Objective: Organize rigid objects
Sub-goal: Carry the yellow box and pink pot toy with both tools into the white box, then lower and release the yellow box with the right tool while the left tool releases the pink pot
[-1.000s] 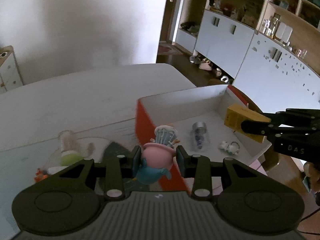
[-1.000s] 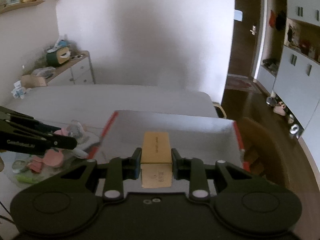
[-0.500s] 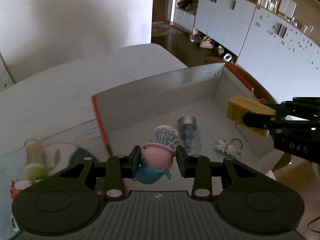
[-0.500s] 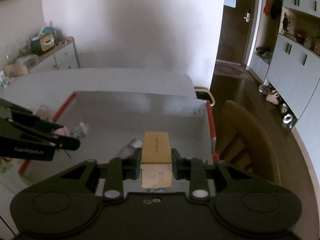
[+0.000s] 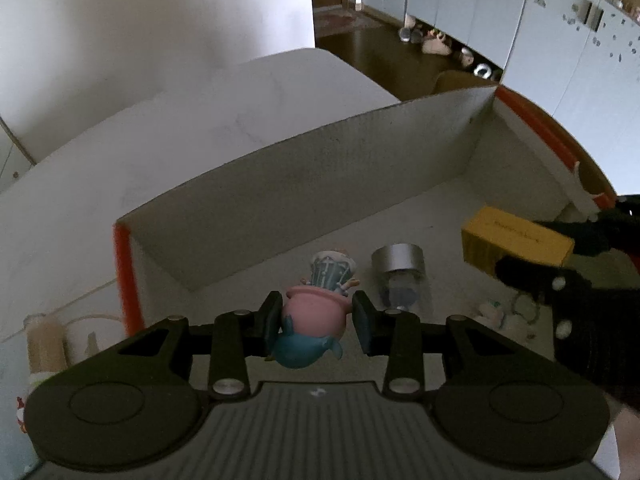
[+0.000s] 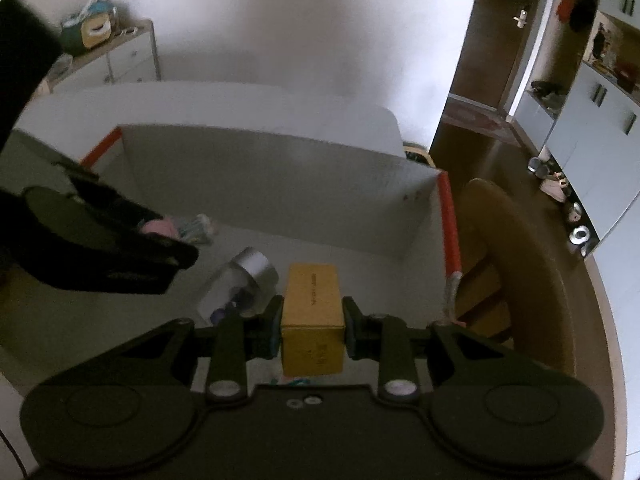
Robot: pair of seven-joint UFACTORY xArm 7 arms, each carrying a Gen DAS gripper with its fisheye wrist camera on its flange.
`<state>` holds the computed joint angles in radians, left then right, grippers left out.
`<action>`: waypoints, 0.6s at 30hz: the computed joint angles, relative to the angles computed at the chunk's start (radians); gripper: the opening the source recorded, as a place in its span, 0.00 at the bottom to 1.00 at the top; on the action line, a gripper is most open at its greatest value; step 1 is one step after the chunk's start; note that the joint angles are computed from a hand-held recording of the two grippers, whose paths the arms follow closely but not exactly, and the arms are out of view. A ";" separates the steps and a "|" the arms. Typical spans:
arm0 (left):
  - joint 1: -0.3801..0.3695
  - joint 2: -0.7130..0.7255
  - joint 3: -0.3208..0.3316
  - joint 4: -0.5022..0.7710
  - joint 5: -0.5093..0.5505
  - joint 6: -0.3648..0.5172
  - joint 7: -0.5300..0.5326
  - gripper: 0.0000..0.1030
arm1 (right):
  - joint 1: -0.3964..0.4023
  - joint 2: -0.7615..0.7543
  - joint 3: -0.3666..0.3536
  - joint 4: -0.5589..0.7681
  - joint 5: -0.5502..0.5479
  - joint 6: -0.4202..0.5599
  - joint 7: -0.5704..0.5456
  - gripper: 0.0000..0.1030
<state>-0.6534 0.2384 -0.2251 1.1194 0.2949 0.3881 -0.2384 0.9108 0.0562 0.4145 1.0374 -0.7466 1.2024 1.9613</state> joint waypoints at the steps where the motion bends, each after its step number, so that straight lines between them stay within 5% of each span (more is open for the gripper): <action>1: -0.006 0.014 0.002 0.017 0.006 0.014 -0.006 0.36 | -0.003 0.002 -0.003 -0.001 0.001 -0.013 -0.007 0.27; 18: -0.027 0.119 0.006 0.145 -0.035 0.148 0.019 0.36 | -0.041 -0.001 -0.021 -0.021 0.074 -0.104 -0.085 0.28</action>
<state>-0.6805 0.3573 -0.2195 1.2642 0.2598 0.5361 -0.2198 0.8698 0.0549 0.3934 1.0162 -0.6724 1.0981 1.8763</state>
